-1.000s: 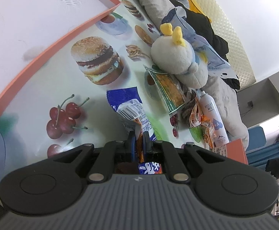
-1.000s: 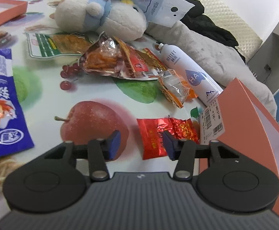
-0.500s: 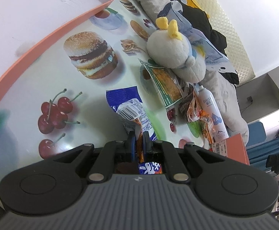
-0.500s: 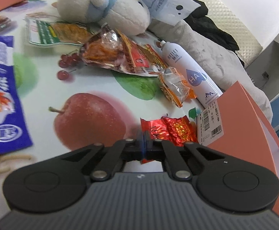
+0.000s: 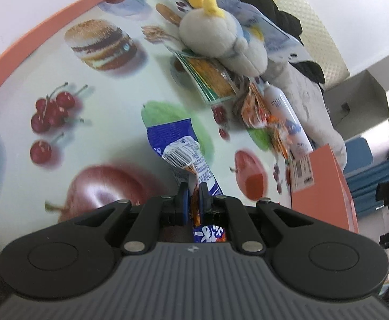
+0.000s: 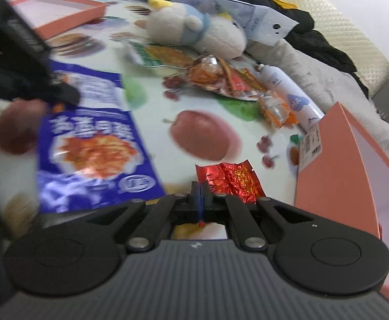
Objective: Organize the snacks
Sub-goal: 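Lift both held packs and carry them over the large pink box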
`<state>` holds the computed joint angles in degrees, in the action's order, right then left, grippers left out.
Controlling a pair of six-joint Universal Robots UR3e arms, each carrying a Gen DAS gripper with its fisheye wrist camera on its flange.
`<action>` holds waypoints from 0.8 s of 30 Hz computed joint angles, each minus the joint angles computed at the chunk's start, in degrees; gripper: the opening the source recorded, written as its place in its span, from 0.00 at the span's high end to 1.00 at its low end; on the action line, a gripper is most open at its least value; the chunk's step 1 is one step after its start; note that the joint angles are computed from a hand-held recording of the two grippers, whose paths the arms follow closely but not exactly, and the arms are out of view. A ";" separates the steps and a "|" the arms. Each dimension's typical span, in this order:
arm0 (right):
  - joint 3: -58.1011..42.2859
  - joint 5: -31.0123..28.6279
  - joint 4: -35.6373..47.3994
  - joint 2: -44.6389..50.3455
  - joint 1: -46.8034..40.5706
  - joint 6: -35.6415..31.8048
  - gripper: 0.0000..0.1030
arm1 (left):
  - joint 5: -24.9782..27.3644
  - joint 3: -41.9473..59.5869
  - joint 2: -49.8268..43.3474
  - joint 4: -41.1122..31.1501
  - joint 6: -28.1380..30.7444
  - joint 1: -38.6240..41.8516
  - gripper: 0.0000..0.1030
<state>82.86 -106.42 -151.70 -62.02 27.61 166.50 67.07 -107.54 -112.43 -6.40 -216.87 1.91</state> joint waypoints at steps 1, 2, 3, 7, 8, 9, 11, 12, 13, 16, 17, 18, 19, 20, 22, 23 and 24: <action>1.65 0.47 0.18 -1.62 0.01 0.38 0.97 | -0.05 -0.72 0.61 -0.02 -0.04 -0.28 0.92; 3.52 1.54 0.63 -3.67 -0.25 1.05 0.97 | -0.03 -1.38 1.32 -0.20 -0.05 -0.62 0.92; 5.13 2.53 1.05 -5.43 -0.52 1.57 0.97 | 0.04 -2.08 2.07 -0.42 -0.02 -0.97 0.92; 11.16 4.73 0.17 -10.97 -0.76 3.03 0.94 | 0.55 -4.33 4.24 -0.85 0.52 -2.39 0.92; 12.24 4.97 -0.12 -11.88 -0.87 3.72 0.94 | 0.58 -4.88 4.70 -0.92 0.36 -2.59 0.92; 13.14 5.66 -0.07 -12.75 -1.05 4.42 0.94 | 0.42 -5.57 5.26 -0.85 0.47 -2.49 0.92; 14.87 6.99 -0.43 -14.43 -1.51 6.11 0.94 | 1.03 -6.00 6.05 -1.20 0.79 -2.81 0.92; 15.39 7.22 -0.43 -15.04 -1.56 7.27 0.93 | 1.19 -6.27 6.49 -1.38 0.95 -2.83 0.92; 15.76 7.46 -0.09 -15.63 -1.58 8.42 0.90 | 1.22 -6.60 6.88 -1.41 1.05 -2.76 0.92; 17.37 10.07 0.71 -17.69 -2.60 11.08 0.55 | 1.80 -7.49 7.87 -1.32 1.10 -2.50 0.92; 18.14 10.62 0.22 -18.25 -2.78 11.53 0.51 | 1.77 -7.67 7.99 -1.32 1.06 -2.29 0.92; 18.43 10.57 0.07 -18.46 -2.66 11.76 0.51 | 1.58 -8.07 8.26 -1.32 1.05 -1.97 0.92; 18.42 10.45 0.26 -18.54 -2.55 12.14 0.51 | 1.42 -8.42 8.47 -1.22 1.05 -1.69 0.92; 18.51 10.58 0.11 -18.66 -2.70 12.88 0.51 | 1.28 -8.85 8.74 -1.05 1.16 -1.42 0.92; 18.05 9.93 -0.37 -18.06 -3.06 16.29 0.43 | 0.99 -9.41 9.09 -1.03 1.35 -0.96 0.92; 17.31 8.82 -0.51 -17.17 -2.95 18.36 0.38 | 0.77 -9.56 9.10 -0.97 1.42 -0.75 0.92; 16.32 7.39 -0.78 -15.97 -2.82 20.65 0.28 | 0.52 -9.72 9.10 -0.91 1.65 -0.51 0.92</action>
<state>99.18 -99.03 -152.48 -77.99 24.79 187.15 67.59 -117.27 -103.33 -7.31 -215.23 1.40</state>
